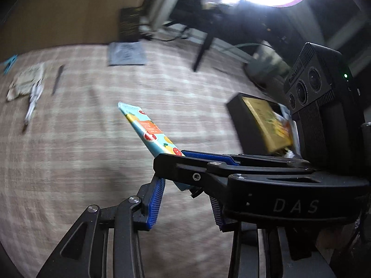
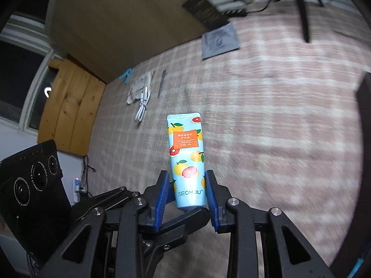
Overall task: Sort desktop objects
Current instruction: 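Carry the hand cream tube over the black tray and open both tools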
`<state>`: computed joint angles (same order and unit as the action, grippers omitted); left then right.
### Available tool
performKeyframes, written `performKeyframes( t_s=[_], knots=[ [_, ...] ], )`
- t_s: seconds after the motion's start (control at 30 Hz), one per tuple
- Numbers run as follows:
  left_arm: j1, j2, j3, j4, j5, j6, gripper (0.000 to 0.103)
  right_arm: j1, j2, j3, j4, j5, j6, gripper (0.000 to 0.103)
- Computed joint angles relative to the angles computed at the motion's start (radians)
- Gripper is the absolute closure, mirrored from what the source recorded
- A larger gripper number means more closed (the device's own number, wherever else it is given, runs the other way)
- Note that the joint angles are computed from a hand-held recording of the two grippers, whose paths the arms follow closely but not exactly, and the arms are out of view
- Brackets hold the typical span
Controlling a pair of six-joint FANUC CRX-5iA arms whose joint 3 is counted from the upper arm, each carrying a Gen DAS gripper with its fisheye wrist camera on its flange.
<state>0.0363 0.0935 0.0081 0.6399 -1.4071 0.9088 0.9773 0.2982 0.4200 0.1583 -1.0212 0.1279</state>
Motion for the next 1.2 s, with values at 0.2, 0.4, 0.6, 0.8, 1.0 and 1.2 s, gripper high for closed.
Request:
performKeyframes(
  t_s=[0.2, 0.4, 0.6, 0.8, 1.0, 1.2],
  knots=[
    [-0.088, -0.051, -0.004, 0.021, -0.007, -0.027, 0.064, 0.078, -0.151, -0.189, 0.177, 0.013, -0.206, 0.075],
    [-0.204, -0.071, 0.015, 0.050, -0.007, -0.035, 0.064, 0.173, -0.304, -0.354, 0.357, -0.071, -0.423, 0.075],
    [-0.358, -0.042, 0.071, 0.068, 0.019, -0.013, 0.064, 0.273, -0.442, -0.479, 0.472, -0.218, -0.592, 0.075],
    [-0.480, 0.036, 0.152, 0.074, 0.045, 0.025, 0.064, 0.334, -0.550, -0.560, 0.510, -0.354, -0.681, 0.075],
    [-0.566, 0.097, 0.228, 0.044, 0.078, 0.065, 0.063, 0.358, -0.637, -0.630, 0.521, -0.424, -0.741, 0.075],
    [-0.582, 0.130, 0.290, 0.001, 0.078, 0.098, 0.058, 0.370, -0.665, -0.637, 0.517, -0.475, -0.746, 0.066]
  ],
)
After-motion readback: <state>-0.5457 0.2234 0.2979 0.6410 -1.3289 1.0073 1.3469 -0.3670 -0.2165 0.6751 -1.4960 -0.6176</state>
